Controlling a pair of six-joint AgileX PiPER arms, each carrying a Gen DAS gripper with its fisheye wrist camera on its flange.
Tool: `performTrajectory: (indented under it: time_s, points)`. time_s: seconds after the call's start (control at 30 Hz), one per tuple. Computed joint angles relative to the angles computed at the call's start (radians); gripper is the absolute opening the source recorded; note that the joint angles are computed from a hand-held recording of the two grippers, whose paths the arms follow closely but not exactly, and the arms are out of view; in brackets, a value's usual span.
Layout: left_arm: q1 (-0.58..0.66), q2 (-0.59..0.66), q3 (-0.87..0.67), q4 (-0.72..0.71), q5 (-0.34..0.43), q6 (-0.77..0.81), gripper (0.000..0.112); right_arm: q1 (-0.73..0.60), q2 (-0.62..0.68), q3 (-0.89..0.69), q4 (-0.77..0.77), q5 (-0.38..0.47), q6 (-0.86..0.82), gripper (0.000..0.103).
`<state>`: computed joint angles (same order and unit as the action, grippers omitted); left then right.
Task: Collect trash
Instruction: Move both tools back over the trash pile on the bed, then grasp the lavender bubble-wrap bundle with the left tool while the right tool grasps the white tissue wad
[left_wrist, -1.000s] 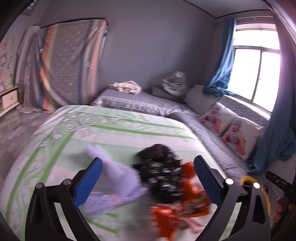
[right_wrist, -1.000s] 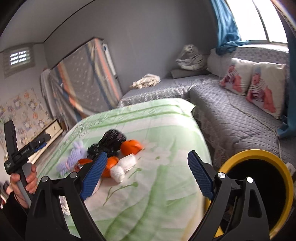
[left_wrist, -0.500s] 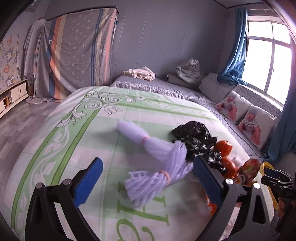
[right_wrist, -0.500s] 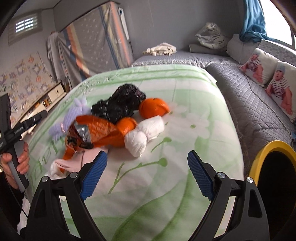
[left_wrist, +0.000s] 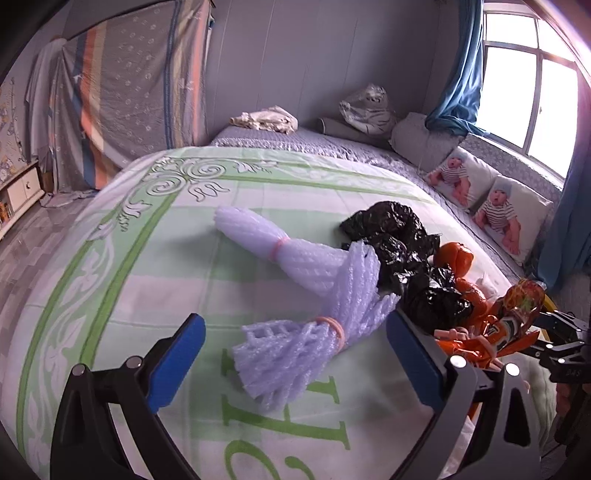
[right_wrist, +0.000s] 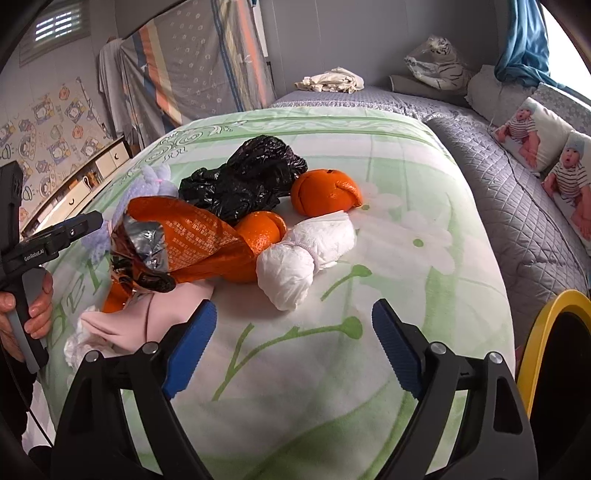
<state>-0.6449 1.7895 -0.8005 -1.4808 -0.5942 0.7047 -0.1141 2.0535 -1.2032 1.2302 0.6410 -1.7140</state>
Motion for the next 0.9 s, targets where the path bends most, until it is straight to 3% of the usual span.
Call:
performTrajectory:
  time_s: [0.53,0.73,0.8,0.9]
  points:
    - [0.126,0.102,-0.127,-0.02,0.24,0.131,0.093,0.044,0.07,-0.121,-0.1,-0.013,0.13,0.077]
    - [0.151,0.138,-0.177,-0.136,0.292,0.289,0.081,0.051,0.107,-0.191,-0.139,0.002,0.194,0.074]
    - [0.153,0.144,-0.192,-0.167,0.294,0.333,0.076,0.055,0.116,-0.208,-0.148,0.009,0.206,0.07]
    - [0.151,0.143,-0.199,-0.175,0.291,0.348,0.064,0.06,0.125,-0.223,-0.157,0.011,0.22,0.056]
